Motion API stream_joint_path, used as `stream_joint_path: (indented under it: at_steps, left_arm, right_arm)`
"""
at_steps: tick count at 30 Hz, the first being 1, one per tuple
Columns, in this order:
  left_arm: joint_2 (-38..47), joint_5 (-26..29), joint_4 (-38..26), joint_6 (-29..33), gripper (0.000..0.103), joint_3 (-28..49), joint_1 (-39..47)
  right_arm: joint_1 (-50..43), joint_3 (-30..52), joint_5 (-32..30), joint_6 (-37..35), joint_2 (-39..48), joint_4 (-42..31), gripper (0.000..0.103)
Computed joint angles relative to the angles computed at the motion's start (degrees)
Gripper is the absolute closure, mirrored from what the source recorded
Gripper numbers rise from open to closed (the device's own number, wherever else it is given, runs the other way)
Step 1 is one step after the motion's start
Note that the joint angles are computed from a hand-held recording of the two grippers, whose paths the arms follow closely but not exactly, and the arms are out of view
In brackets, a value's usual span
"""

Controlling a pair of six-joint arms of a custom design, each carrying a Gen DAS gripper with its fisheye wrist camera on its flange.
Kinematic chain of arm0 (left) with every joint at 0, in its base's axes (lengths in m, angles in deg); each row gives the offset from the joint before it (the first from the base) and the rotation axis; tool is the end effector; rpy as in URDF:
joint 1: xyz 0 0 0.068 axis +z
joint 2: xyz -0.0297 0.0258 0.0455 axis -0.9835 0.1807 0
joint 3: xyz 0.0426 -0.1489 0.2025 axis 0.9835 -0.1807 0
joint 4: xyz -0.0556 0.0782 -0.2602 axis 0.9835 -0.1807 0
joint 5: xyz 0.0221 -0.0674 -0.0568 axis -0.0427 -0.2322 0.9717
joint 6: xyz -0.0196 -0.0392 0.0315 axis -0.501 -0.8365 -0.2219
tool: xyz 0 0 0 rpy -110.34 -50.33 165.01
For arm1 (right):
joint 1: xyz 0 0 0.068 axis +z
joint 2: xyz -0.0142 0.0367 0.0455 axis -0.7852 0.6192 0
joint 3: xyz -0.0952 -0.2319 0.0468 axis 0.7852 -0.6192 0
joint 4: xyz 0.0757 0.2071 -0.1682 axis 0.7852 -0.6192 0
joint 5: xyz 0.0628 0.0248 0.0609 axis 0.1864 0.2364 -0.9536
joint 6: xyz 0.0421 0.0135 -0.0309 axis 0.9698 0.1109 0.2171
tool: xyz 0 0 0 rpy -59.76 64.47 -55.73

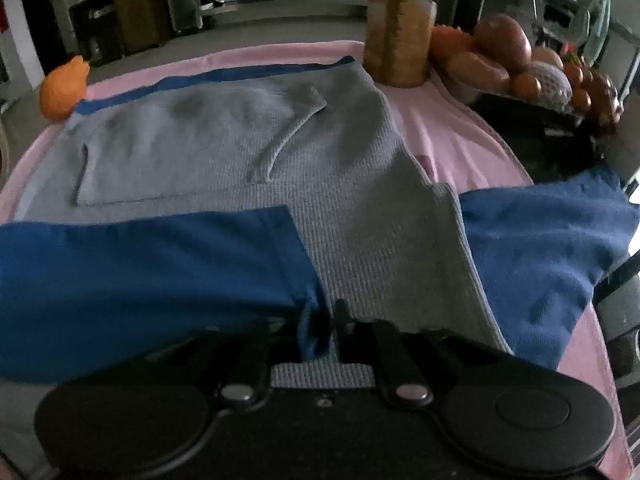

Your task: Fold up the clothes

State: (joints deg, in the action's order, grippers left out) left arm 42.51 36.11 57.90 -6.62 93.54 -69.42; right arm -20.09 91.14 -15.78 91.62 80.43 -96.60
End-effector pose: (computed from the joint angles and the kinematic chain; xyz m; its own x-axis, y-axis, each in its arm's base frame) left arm 0.3533 0.0533 0.1537 -0.6841 0.4508 -0.5734 0.4694 0.8738 0.1270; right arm 0.2660 0.1441 0.1347 -0.6966 0.4385 -0.5678 0.4902 0.8688 0.0695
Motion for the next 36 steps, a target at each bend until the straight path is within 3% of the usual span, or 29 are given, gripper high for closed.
stream_joint_path:
  at_steps: [3, 6, 8, 16, 19, 20, 23, 25, 28, 32, 34, 36]
  left_arm:
    - [-0.4, 9.0, -3.1, -2.3, 0.073, 3.0, 3.1]
    - [0.8, 11.3, -2.2, -5.7, 0.073, 5.7, 2.1]
    - [3.5, 9.1, -2.7, -7.6, 0.073, 9.1, -0.6]
    - [18.4, 4.6, -0.4, -14.1, 0.078, 20.0, -6.2]
    - [21.5, 4.3, 0.0, -16.2, 0.076, 21.9, -5.8]
    - [21.8, 4.7, -0.5, -17.0, 0.076, 22.6, -5.5]
    - [22.6, 6.1, -2.0, -19.7, 0.074, 24.4, -4.3]
    - [21.0, 5.8, -1.5, -20.8, 0.075, 22.9, -3.6]
    - [12.3, 4.3, 2.3, -17.2, 0.079, 13.8, -2.8]
    - [1.5, 10.3, 2.2, -12.3, 0.074, 5.1, 1.9]
    - [-0.2, 12.3, -0.2, -11.5, 0.075, 4.0, 4.4]
    - [0.8, 13.5, -5.0, -10.8, 0.084, 4.5, 6.2]
  right_arm:
    - [-0.6, -5.0, -0.7, 3.2, -7.2, 2.7, 0.081]
    - [-3.3, -11.0, -3.7, 4.4, -14.2, 9.9, 0.081]
    - [-6.9, -13.1, -8.8, 3.6, -14.8, 16.9, 0.089]
    - [-15.6, -9.2, -26.5, 5.2, -0.6, 33.6, 0.09]
    - [-18.1, -7.4, -31.1, 6.6, 5.3, 35.8, 0.09]
    - [-18.9, -7.7, -31.7, 7.4, 6.1, 36.2, 0.101]
    - [-21.9, -13.1, -33.4, 12.1, 4.4, 42.2, 0.103]
    - [-21.9, -15.4, -27.8, 15.1, 0.0, 38.0, 0.1]
    - [-21.0, -19.5, -23.0, 17.6, -8.0, 32.7, 0.097]
    - [-16.6, -25.1, -21.6, 16.2, -20.5, 29.3, 0.093]
    - [-13.1, -25.9, -19.6, 14.3, -26.0, 25.6, 0.092]
    - [-9.1, -26.2, -17.3, 13.3, -29.8, 22.9, 0.092]
